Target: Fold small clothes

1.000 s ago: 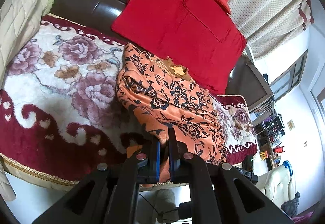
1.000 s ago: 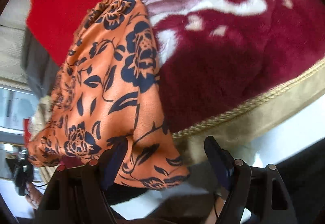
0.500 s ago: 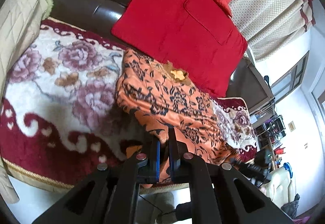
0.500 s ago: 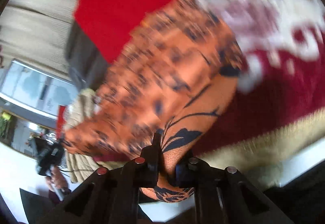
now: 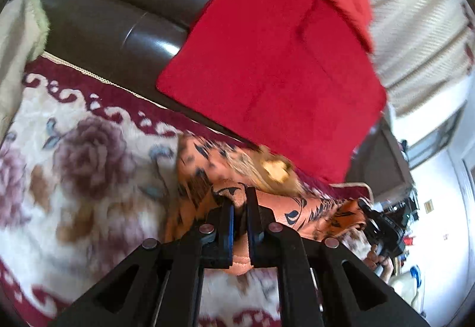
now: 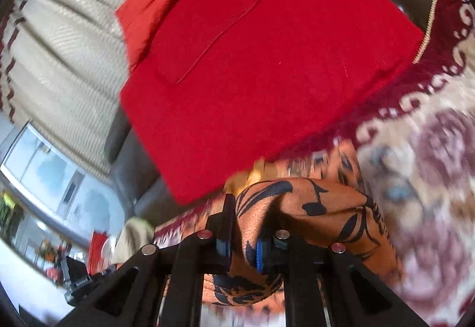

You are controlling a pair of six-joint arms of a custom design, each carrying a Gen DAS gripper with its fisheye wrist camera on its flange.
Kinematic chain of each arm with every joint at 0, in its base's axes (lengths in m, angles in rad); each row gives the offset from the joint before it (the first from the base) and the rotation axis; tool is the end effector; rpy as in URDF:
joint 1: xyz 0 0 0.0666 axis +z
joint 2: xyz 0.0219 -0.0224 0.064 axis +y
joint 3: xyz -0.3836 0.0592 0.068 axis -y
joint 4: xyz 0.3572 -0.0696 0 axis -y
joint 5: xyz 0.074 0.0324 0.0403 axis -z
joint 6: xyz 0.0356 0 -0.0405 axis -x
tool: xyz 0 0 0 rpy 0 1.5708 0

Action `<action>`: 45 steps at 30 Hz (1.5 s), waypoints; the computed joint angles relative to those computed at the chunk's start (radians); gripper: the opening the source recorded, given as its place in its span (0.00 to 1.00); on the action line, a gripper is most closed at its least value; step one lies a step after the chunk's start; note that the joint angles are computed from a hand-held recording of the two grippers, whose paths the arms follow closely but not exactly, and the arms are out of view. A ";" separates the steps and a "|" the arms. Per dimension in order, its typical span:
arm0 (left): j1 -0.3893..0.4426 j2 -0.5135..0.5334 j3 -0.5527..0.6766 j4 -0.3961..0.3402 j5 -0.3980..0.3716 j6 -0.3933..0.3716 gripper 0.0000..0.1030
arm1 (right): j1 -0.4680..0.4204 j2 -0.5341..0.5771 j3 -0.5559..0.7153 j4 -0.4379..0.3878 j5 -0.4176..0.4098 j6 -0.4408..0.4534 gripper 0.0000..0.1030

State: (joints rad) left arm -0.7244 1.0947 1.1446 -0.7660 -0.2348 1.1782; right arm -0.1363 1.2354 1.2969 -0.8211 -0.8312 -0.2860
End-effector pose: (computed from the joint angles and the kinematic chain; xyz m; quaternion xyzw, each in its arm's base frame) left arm 0.2637 -0.2228 0.4491 -0.2506 0.8697 -0.2732 0.3258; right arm 0.3872 -0.0270 0.4695 0.0204 0.8554 0.3969 0.3322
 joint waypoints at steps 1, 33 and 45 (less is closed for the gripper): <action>0.053 0.030 -0.008 0.029 0.052 -0.009 0.07 | 0.017 0.035 0.020 0.027 0.023 -0.035 0.12; -0.132 0.331 0.182 -0.070 0.066 -0.122 0.37 | 0.144 0.028 -0.043 -0.213 0.169 0.419 0.50; 0.100 0.319 0.017 0.271 0.111 0.146 0.37 | 0.218 0.170 0.037 0.105 0.240 0.204 0.47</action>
State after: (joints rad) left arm -0.6241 1.4137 1.1614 -0.4951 -0.1240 1.3238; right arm 0.0814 1.4056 1.3340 -0.7161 -0.5915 -0.0822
